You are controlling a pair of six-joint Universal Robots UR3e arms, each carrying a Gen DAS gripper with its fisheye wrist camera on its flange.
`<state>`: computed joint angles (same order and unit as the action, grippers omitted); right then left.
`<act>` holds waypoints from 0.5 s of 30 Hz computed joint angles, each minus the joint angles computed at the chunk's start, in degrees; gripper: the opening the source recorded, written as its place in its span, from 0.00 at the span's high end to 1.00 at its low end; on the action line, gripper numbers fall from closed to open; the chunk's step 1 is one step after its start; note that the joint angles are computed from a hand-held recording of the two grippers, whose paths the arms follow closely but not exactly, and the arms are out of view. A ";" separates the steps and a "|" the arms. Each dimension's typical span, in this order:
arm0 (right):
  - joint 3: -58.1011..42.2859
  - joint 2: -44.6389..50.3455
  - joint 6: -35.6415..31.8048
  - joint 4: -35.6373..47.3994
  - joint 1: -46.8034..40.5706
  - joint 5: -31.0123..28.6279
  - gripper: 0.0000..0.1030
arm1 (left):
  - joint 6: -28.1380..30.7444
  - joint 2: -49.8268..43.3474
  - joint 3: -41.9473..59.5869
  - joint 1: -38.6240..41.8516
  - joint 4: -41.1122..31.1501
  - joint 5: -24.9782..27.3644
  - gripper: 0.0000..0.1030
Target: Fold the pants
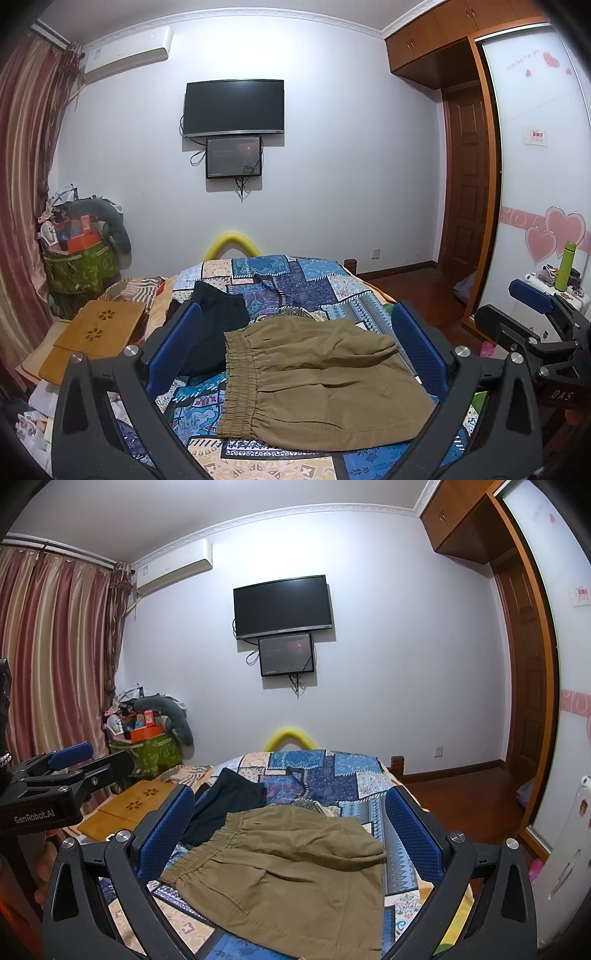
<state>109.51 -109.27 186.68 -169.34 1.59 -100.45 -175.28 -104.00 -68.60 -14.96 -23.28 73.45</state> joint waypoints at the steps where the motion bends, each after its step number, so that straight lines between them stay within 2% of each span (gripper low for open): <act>1: 0.01 -0.04 0.03 0.07 0.07 0.00 0.01 | 0.02 -0.07 0.21 0.02 -0.23 -0.02 0.00; 15: -0.27 0.00 0.48 0.86 0.02 0.14 0.01 | -0.02 0.03 0.31 0.65 -0.92 -0.81 0.00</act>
<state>109.25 -109.27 187.16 -168.48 1.61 -100.31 -175.30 -103.98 -68.29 -14.31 -24.20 72.64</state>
